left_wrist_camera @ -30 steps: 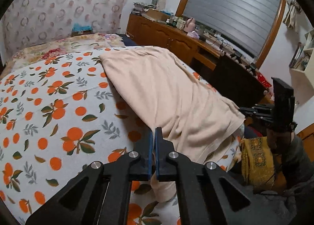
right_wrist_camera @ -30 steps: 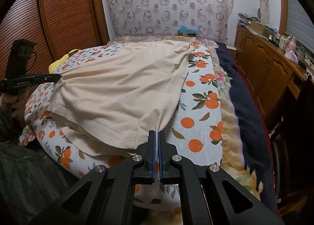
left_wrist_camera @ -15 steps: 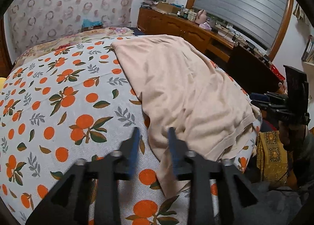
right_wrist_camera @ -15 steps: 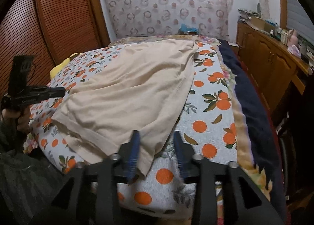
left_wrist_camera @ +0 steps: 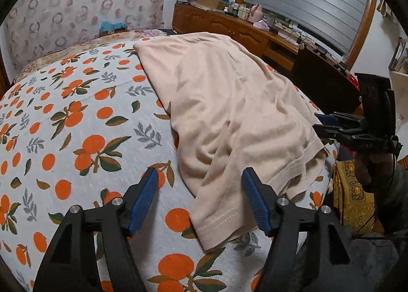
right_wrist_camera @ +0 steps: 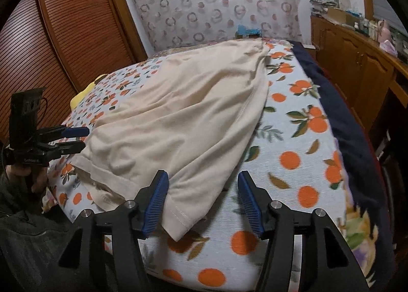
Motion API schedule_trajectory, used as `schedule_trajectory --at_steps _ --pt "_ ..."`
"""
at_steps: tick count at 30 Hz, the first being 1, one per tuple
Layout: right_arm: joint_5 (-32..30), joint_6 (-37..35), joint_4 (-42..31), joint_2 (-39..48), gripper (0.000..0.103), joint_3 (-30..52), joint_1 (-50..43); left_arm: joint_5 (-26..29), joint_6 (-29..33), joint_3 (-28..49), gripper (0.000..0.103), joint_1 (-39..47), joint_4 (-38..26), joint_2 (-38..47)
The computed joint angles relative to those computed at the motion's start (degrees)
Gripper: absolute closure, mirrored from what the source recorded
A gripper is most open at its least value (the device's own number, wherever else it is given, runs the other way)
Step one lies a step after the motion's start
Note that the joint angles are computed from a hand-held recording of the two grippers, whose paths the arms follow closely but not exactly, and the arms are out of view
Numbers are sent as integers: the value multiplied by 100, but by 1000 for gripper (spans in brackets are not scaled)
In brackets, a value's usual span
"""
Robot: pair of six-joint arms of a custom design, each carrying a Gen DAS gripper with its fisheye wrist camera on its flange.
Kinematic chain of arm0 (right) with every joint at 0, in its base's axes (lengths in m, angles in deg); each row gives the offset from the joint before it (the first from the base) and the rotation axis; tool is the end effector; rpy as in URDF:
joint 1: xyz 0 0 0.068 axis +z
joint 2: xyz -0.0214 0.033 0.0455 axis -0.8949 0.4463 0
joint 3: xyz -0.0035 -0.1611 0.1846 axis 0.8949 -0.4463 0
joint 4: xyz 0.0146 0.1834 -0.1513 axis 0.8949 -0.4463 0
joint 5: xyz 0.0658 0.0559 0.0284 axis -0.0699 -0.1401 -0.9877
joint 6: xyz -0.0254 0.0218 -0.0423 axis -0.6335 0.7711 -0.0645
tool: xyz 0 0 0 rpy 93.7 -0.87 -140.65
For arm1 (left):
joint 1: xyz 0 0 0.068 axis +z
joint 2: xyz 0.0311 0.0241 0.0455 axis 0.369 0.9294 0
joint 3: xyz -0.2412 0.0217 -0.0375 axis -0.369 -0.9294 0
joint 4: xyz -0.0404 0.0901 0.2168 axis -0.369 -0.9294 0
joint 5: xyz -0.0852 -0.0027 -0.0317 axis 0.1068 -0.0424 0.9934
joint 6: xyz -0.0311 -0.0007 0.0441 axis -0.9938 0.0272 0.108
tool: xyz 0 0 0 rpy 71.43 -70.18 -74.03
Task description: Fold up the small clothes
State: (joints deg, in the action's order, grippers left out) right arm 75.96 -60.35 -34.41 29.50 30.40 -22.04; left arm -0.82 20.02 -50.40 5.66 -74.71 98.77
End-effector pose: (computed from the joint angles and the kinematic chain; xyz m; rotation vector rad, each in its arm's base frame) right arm 0.1822 0.1523 0.1236 -0.2955 2.3066 0.3617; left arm 0.2455 -0.0826 0.1157 0.5585 2.3860 -0.5062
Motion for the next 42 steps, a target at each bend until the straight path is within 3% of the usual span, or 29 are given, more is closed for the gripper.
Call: schedule_trajectory --at_steps 7,10,13,14,15,20,26,34,42 --pt "325 -159 -83 471 46 369 380 20 -63 -20 34 -20 102 140" --pt "446 -253 -121 616 69 498 495 62 -9 -68 38 -34 168 139" --pt "481 -335 -105 622 87 496 503 505 143 7 70 38 16 201" --pt "393 -344 -48 611 89 470 469 631 175 27 89 53 -31 210" --pt "374 -345 16 576 90 430 453 682 218 15 96 25 -42 156" --pt "502 -474 140 -231 92 123 394 863 76 199 97 190 -127 -316" --pt "517 -1051 -142 -724 92 650 3 903 -66 1326 97 385 -375 32" --pt "177 -1543 -95 268 92 1813 -696 838 -162 3115 97 511 -713 1436" --pt "-168 -1676 -680 1786 92 3565 -1169 625 -215 4985 97 487 -1431 2865"
